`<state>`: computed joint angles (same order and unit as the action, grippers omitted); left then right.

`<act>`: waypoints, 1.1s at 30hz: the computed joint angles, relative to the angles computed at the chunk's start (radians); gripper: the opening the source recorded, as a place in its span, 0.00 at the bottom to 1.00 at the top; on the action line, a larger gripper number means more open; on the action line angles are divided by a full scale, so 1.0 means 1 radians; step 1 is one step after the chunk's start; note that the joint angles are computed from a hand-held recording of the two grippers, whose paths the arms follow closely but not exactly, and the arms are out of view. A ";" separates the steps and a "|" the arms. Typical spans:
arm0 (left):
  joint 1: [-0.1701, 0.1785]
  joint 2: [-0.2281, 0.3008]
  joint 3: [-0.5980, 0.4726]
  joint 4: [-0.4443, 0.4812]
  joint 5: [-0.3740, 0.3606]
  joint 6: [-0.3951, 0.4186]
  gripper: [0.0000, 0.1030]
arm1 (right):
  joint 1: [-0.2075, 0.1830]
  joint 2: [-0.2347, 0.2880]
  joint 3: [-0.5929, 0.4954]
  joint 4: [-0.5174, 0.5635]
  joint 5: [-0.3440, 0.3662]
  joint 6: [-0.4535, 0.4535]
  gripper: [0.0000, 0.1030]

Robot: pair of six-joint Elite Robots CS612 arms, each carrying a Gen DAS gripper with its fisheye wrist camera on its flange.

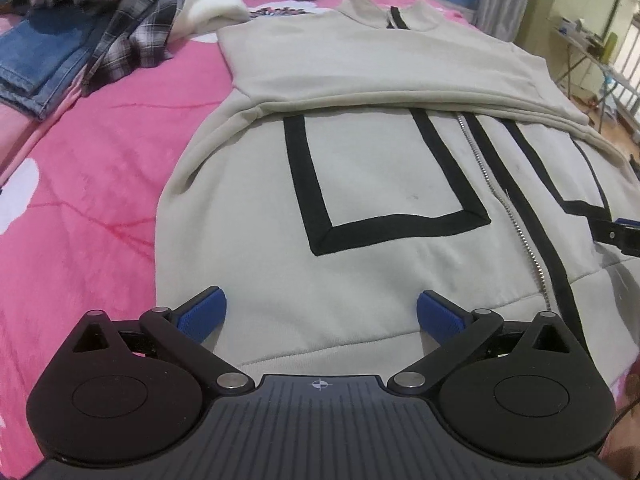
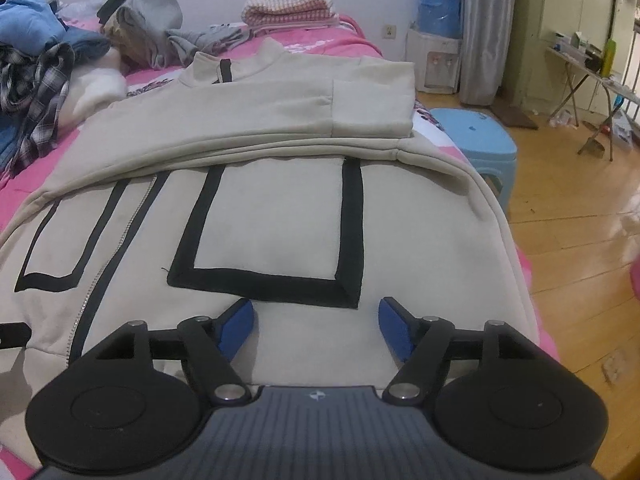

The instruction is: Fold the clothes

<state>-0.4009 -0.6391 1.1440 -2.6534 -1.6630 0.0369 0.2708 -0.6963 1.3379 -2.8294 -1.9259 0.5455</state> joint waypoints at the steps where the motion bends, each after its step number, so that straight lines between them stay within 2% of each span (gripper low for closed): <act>1: 0.000 0.000 0.000 0.001 0.001 -0.004 1.00 | 0.002 0.002 -0.003 0.002 -0.005 0.002 0.72; 18: -0.004 -0.001 -0.011 0.037 0.020 -0.036 1.00 | 0.001 0.007 -0.012 0.000 0.006 0.009 0.81; 21: -0.004 -0.001 -0.013 0.040 0.020 -0.036 1.00 | 0.000 0.007 -0.013 0.002 0.018 0.005 0.87; 25: -0.005 0.000 -0.014 0.047 0.021 -0.039 1.00 | -0.002 0.008 -0.016 0.008 0.044 -0.011 1.00; 33: -0.006 -0.002 -0.016 0.059 0.024 -0.057 1.00 | 0.000 0.010 -0.019 0.012 0.041 -0.013 1.00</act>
